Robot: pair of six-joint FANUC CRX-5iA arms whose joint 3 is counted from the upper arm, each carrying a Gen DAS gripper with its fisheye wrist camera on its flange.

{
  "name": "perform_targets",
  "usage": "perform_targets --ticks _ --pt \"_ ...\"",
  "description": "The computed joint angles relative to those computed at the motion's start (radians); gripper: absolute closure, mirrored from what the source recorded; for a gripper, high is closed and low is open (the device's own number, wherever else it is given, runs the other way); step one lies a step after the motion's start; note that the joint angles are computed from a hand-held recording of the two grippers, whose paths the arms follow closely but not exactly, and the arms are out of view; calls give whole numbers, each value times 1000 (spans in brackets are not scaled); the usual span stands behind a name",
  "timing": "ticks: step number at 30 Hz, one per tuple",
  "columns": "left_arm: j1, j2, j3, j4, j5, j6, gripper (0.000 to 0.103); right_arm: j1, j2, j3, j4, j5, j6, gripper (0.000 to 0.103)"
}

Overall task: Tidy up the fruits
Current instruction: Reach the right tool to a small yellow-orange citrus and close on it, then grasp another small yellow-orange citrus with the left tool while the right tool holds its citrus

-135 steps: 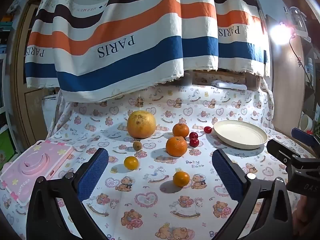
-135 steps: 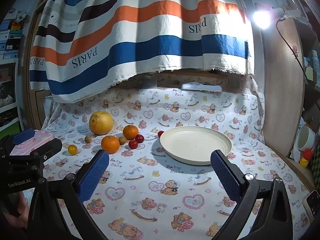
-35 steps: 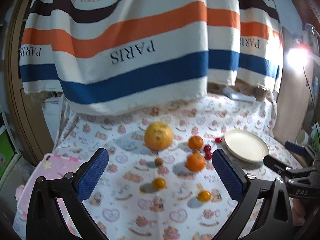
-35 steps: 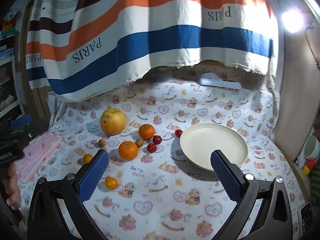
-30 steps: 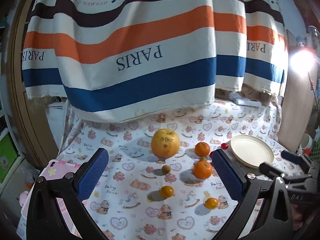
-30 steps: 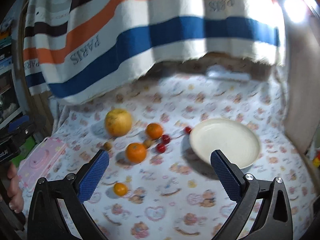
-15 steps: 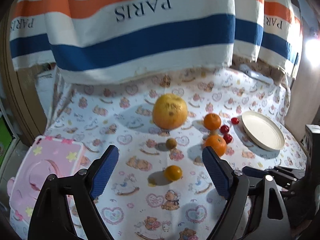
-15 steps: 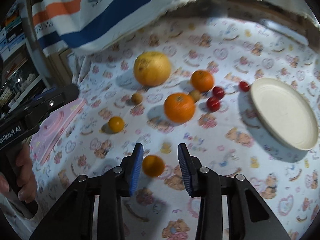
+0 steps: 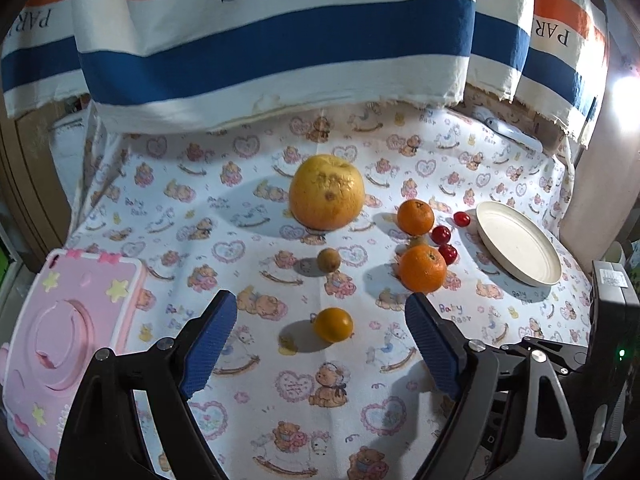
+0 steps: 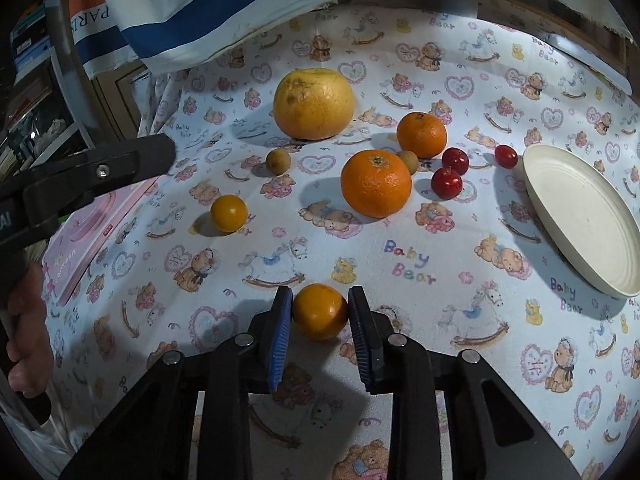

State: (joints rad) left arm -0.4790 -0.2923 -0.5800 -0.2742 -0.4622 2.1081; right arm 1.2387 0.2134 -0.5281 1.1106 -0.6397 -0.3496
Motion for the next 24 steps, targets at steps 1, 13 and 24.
perform_targets --ticks 1,13,24 --pt "1 5 1 3 -1 -1 18 2 1 2 -1 -5 6 73" --pt "24 103 -18 165 70 -212 24 17 -22 -42 129 -165 -157 73" --pt "3 165 16 139 56 -217 42 22 -43 -67 165 -232 -222 73"
